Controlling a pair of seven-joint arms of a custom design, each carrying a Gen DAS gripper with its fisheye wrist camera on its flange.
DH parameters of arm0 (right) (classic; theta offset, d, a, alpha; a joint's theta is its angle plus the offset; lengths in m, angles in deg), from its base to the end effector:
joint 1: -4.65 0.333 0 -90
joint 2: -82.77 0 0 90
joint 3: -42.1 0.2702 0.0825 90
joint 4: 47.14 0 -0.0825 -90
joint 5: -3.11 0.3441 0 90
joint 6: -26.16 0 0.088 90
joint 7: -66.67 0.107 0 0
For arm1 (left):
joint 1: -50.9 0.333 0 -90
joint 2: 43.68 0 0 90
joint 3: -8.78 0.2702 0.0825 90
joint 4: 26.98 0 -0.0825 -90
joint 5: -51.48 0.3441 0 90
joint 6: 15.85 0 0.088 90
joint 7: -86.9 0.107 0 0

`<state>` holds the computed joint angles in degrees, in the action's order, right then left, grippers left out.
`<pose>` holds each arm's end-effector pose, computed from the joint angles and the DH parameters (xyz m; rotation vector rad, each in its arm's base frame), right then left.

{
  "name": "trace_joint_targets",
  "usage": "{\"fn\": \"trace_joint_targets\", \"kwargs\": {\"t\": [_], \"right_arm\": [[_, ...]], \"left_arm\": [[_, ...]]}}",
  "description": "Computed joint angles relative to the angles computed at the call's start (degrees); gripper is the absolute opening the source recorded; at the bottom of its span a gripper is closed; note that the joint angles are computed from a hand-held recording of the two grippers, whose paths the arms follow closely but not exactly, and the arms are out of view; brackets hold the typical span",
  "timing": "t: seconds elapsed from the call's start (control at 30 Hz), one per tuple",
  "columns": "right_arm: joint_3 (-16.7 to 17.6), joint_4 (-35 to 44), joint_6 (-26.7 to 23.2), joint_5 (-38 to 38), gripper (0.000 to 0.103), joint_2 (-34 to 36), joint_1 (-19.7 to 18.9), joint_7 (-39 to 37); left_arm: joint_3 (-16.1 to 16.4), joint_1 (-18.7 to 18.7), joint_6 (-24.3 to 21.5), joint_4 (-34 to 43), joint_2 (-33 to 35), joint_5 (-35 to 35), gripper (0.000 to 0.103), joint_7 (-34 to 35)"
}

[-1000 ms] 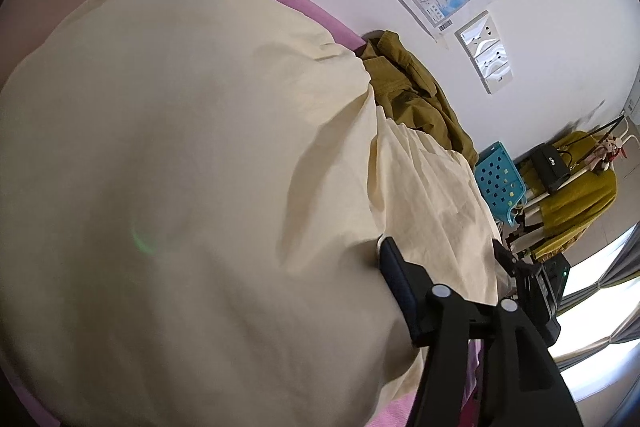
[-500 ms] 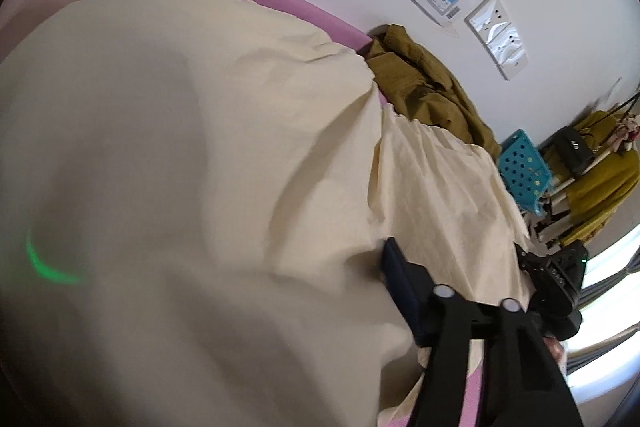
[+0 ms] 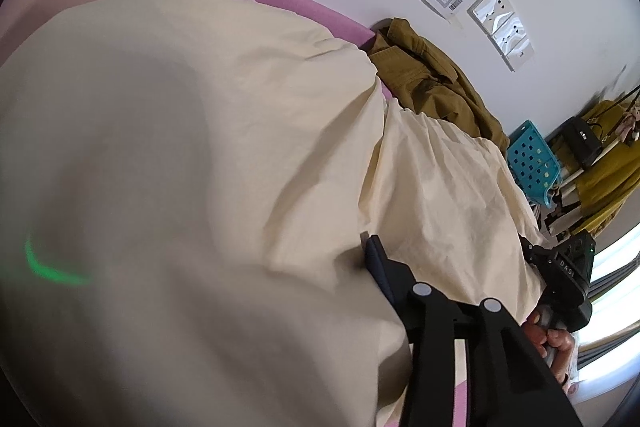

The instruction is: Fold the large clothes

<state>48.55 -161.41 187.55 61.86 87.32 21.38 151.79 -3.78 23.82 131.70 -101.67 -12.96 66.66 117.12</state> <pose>0.5417 0.1847 0.4621 -1.2421 1.8390 0.1825 0.5590 -0.4179 0.4972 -2.2684 1.7490 -1.1339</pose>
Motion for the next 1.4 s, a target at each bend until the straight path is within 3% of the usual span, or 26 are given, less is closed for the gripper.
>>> {"fn": "trace_joint_targets", "kwargs": {"t": [0.13, 0.3, 0.47, 0.57, 0.7, 0.73, 0.8, 0.83, 0.9, 0.97, 1.17, 1.4], "right_arm": [[0.3, 0.8, 0.7, 1.0, 0.029, 0.9, 0.1, -1.0], [1.0, 1.2, 1.7, 6.5, 0.016, -0.2, 0.0, -6.8], [0.6, 1.2, 1.3, 4.8, 0.015, -2.3, 1.2, -8.2], [-0.5, 0.3, -1.4, -3.0, 0.024, -2.3, 1.2, -0.7], [-0.8, -0.3, -3.6, -1.6, 0.04, -1.3, 0.6, 0.2], [-0.7, -0.5, -3.2, -1.6, 0.039, -1.1, 0.6, 0.1], [-0.5, 0.4, -3.4, 0.0, 0.042, -0.5, 0.4, -1.8], [-0.4, 0.7, -3.7, 0.4, 0.04, -0.3, 0.2, -2.0], [-0.2, 1.1, -3.2, 1.1, 0.022, -0.4, 0.2, -3.6], [0.0, 1.3, -2.6, 1.8, 0.017, -1.2, 0.4, -5.4], [0.1, 5.0, -1.9, -4.3, 0.014, -2.7, 1.7, -3.9], [0.5, 11.7, -2.4, -8.2, 0.014, -1.8, 2.9, -4.3]], "left_arm": [[0.3, -0.3, -0.9, 1.0, 0.4, 0.4, 0.042, -0.1], [1.1, -1.3, -2.1, 1.2, -0.3, 2.3, 0.029, -0.8], [0.8, -1.0, -2.1, -0.1, -2.2, 3.2, 0.023, -0.4], [-0.3, -0.1, -2.7, -0.2, -2.3, 1.9, 0.025, 1.6], [-1.2, 1.0, -2.9, 0.1, -1.1, -0.9, 0.037, 3.4], [-1.0, 1.0, -2.3, -0.3, -1.1, -1.1, 0.041, 3.2], [-0.9, 0.9, -2.0, -0.4, -0.9, -1.2, 0.04, 3.4], [-0.8, 0.9, -2.1, -0.3, -0.9, -1.2, 0.038, 3.7], [-0.5, 0.4, -2.6, 0.3, -0.9, -0.6, 0.031, 4.0], [0.0, -0.2, -3.6, 1.0, -1.0, 0.5, 0.028, 3.9], [0.4, -0.5, -5.9, 3.0, -2.7, 2.8, 0.022, 6.1], [0.2, 0.9, -4.6, 1.4, -6.9, 2.8, 0.02, 8.1]]}}
